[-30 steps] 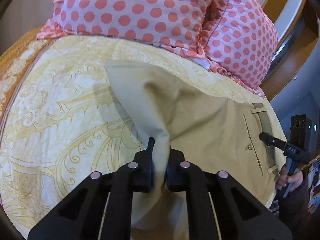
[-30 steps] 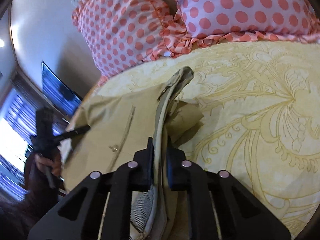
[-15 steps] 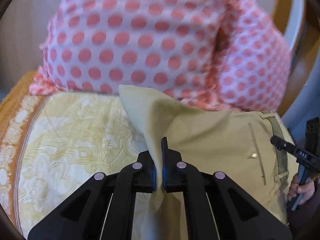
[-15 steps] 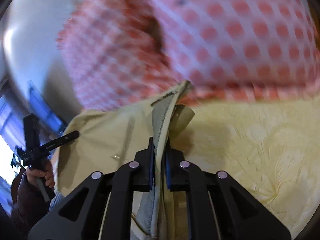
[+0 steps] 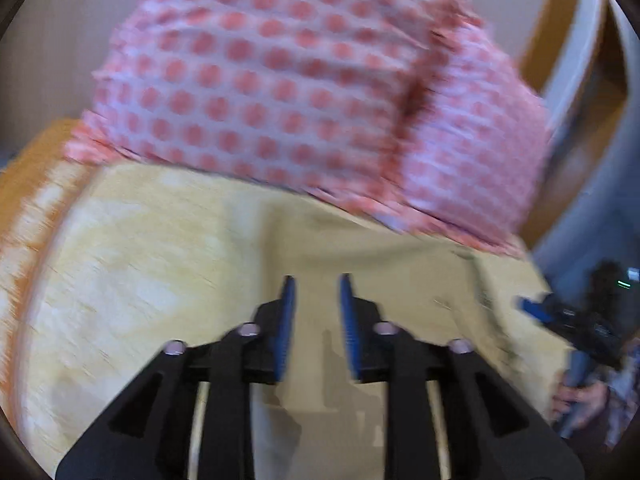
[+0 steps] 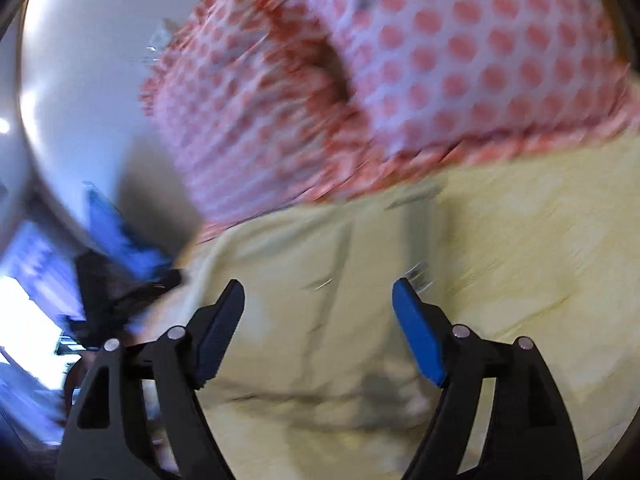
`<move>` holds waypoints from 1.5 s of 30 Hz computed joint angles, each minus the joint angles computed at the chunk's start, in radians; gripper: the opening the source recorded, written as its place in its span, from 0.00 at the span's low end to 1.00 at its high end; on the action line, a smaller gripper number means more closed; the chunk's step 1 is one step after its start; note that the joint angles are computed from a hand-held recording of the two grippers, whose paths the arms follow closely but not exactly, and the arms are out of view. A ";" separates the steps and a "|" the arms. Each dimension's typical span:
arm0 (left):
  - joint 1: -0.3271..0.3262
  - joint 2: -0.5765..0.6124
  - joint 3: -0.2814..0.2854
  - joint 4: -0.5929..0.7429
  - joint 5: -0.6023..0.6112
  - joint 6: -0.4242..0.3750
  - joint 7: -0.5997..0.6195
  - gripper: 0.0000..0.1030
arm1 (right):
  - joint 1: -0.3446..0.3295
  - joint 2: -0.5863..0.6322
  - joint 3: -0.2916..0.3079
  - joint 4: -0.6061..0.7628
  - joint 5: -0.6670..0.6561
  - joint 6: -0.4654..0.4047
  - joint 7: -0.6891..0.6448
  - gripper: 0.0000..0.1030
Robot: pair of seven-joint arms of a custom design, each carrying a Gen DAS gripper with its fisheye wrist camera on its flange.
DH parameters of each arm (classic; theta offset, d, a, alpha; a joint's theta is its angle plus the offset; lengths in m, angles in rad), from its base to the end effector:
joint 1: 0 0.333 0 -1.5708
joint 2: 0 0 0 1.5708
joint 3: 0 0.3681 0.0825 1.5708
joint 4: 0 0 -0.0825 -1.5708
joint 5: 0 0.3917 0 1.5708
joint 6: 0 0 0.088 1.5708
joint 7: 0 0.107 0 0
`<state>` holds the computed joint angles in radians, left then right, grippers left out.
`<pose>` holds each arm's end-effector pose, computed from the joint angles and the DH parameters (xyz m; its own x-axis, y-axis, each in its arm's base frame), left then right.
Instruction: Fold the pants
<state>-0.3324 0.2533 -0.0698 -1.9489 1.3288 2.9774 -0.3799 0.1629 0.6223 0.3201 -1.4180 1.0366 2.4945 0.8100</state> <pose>0.5673 -0.3107 0.4482 0.1186 -0.9121 0.3924 -0.6268 -0.3753 -0.6829 0.7300 0.3045 0.4370 0.5122 -0.5783 -0.6350 -0.8128 -0.0874 -0.5760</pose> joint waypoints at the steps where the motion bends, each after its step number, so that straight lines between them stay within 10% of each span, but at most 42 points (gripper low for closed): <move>1: 0.006 0.015 -0.009 0.007 -0.019 0.032 0.016 0.52 | -0.008 0.012 0.005 0.010 0.004 -0.042 0.024 0.74; 5: 0.079 0.114 -0.118 0.022 -0.358 0.036 0.330 0.57 | 0.028 0.068 -0.040 0.041 -0.058 -0.063 0.220 0.64; 9: 0.021 0.113 -0.062 0.026 -0.396 0.006 0.346 0.57 | 0.013 0.037 -0.025 -0.018 -0.025 0.019 0.249 0.58; 12: -0.106 0.033 0.036 -0.015 -0.302 -0.092 0.244 0.73 | 0.044 -0.064 -0.031 -0.147 -0.056 0.195 0.186 0.98; 14: -0.165 -0.031 0.040 -0.056 -0.198 -0.240 0.163 0.92 | 0.033 -0.138 0.022 -0.259 -0.018 0.338 0.031 0.98; 20: -0.207 -0.125 -0.079 -0.182 -0.128 -0.484 0.038 0.99 | 0.139 -0.238 0.028 -0.489 -0.123 0.600 -0.043 0.98; 25: -0.200 -0.074 -0.165 -0.175 -0.183 -0.613 0.047 0.99 | 0.301 -0.249 -0.072 -0.607 -0.247 0.812 0.073 0.98; 32: -0.212 -0.057 -0.185 -0.173 -0.127 -0.676 -0.005 0.99 | 0.621 -0.231 -0.406 -0.639 -0.254 0.872 0.169 0.98; 37: -0.231 -0.049 -0.195 -0.183 -0.046 -0.727 -0.089 0.99 | 0.483 -0.219 -0.257 -0.694 -0.389 0.993 0.275 0.98; 45: -0.237 -0.042 -0.204 -0.180 -0.023 -0.765 -0.121 0.99 | 0.509 -0.221 -0.303 -0.724 -0.504 1.020 0.390 0.98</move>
